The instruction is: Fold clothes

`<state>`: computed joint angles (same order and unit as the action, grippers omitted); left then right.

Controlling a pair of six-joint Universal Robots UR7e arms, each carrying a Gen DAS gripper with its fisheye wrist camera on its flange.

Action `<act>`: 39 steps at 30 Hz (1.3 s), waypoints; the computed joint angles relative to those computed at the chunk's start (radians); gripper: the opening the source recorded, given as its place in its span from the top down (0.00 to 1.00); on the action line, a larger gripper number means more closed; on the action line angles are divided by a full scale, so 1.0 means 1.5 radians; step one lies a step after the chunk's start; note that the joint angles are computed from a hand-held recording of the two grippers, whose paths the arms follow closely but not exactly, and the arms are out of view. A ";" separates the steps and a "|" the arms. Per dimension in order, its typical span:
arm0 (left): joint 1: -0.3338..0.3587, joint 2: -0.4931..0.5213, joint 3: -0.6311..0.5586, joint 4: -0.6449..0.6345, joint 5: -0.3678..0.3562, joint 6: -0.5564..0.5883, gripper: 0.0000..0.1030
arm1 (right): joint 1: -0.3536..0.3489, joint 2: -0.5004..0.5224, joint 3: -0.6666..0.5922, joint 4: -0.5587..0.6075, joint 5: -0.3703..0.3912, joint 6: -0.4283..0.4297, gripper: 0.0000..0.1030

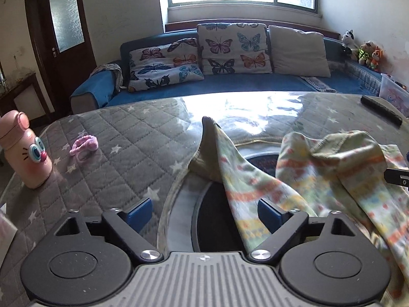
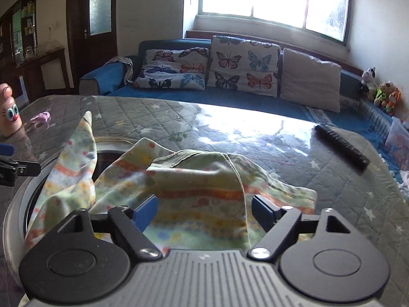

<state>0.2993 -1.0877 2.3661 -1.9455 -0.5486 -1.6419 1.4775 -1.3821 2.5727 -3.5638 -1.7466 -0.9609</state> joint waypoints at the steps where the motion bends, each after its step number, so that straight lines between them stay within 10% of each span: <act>1: 0.012 0.002 -0.002 -0.009 0.010 0.013 0.17 | 0.002 0.009 -0.010 0.007 -0.002 0.006 0.26; 10: 0.104 0.030 -0.005 -0.156 0.052 0.144 0.16 | 0.054 0.155 -0.054 -0.078 -0.030 -0.058 0.32; 15: 0.132 0.050 -0.004 -0.247 0.059 0.210 0.17 | 0.073 0.235 -0.079 -0.143 -0.076 -0.102 0.59; 18: 0.143 0.066 -0.001 -0.308 0.063 0.264 0.39 | 0.062 0.213 -0.078 -0.121 -0.068 -0.082 0.87; 20: 0.148 0.074 0.006 -0.367 0.054 0.309 0.74 | 0.052 0.185 -0.073 -0.098 -0.058 -0.061 0.93; 22: 0.147 0.080 0.008 -0.381 0.056 0.319 0.85 | 0.038 0.147 -0.061 -0.095 -0.039 -0.054 0.96; 35: 0.039 -0.039 -0.010 0.198 0.056 -0.148 0.98 | -0.143 -0.159 0.013 -0.025 0.047 -0.021 0.96; 39: 0.008 -0.086 0.011 0.239 0.012 -0.185 0.98 | -0.255 -0.261 0.044 0.002 0.092 -0.014 0.96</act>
